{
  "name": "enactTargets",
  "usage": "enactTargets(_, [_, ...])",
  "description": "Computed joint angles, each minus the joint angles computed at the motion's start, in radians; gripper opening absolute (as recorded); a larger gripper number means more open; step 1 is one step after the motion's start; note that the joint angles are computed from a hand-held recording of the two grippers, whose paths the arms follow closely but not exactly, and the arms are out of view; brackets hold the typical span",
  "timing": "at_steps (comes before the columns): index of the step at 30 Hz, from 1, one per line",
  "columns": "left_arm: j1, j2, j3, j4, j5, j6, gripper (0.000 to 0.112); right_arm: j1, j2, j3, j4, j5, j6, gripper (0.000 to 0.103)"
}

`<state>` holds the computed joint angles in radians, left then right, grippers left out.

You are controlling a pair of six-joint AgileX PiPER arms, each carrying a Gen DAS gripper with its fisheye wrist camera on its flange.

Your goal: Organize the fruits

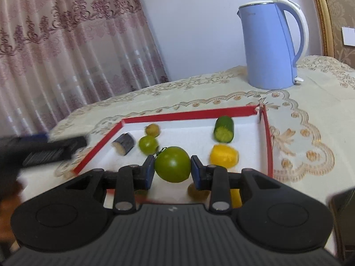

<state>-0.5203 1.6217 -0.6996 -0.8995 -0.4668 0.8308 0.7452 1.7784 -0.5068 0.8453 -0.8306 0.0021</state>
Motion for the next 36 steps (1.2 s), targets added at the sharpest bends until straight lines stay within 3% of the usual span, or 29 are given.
enactTargets(10, [0.043,-0.012,0.065,0.073,0.038,-0.080,0.088,-0.165,0.074,-0.191,0.015,0.165,-0.134,0.032])
enactTargets(27, [0.131,-0.030,0.088,0.178,0.104,-0.169,0.088,-0.183,0.196,-0.418,0.297,0.238,-0.486,0.033])
enactTargets(28, [0.134,-0.032,0.090,0.185,0.106,-0.176,0.088,-0.184,0.201,-0.426,0.313,0.241,-0.503,0.038])
enactTargets(29, [0.136,-0.033,0.091,0.189,0.109,-0.182,0.088,-0.182,0.204,-0.434,0.335,0.241,-0.527,0.053])
enactTargets(31, [0.142,-0.037,0.093,0.207,0.116,-0.196,0.088,-0.167,0.206,-0.433,0.346,0.207,-0.534,0.067])
enactTargets(36, [0.145,-0.043,0.094,0.213,0.127,-0.203,0.088,-0.111,0.146,-0.352,0.315,0.141,-0.459,0.069])
